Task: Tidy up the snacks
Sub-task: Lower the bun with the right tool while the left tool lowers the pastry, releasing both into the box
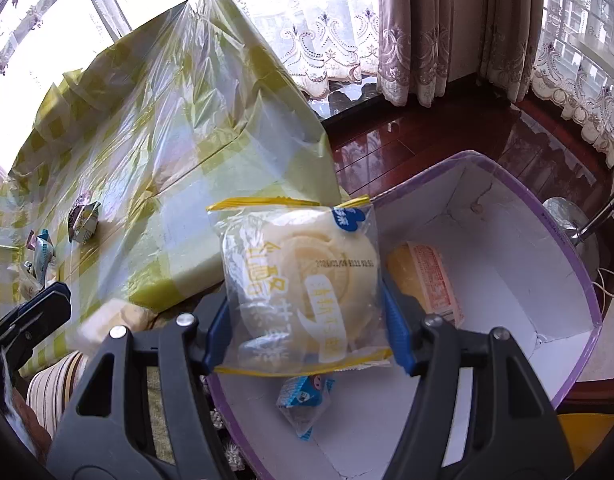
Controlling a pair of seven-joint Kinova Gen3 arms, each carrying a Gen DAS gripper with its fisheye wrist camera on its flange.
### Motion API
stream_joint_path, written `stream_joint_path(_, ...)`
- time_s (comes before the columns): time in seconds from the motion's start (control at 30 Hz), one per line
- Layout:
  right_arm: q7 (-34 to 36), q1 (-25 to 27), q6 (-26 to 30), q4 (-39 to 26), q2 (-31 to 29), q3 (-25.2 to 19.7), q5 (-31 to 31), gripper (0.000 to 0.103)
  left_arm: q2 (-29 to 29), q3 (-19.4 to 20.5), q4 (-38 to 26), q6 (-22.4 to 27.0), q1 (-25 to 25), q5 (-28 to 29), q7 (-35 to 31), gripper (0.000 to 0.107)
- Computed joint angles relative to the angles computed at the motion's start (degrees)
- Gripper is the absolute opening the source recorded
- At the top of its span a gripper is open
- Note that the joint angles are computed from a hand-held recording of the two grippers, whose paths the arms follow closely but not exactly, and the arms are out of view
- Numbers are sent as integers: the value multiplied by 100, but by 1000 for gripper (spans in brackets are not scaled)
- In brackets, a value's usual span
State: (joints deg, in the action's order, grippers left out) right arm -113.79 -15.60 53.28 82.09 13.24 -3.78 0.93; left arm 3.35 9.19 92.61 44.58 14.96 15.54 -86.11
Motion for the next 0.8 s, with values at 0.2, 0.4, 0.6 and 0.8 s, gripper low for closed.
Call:
stream_joint_path(0.2, -18, 121, 27, 108, 44, 72, 3, 68, 8, -75, 55, 100, -166, 467, -218, 48)
stream_joint_path(0.4, -5, 180, 87, 144, 122, 96, 34, 68, 176, -338, -10, 548, -412, 639, 473, 55)
stream_joint_path(0.6, -178, 25, 179, 126, 154, 143, 358, 68, 767, -125, -604, 1449, -369, 622, 267, 48)
stream_joint_path(0.8, -319, -10, 226, 92, 136, 159, 565, 68, 1039, 156, -1013, 1642, -118, 395, -26, 19)
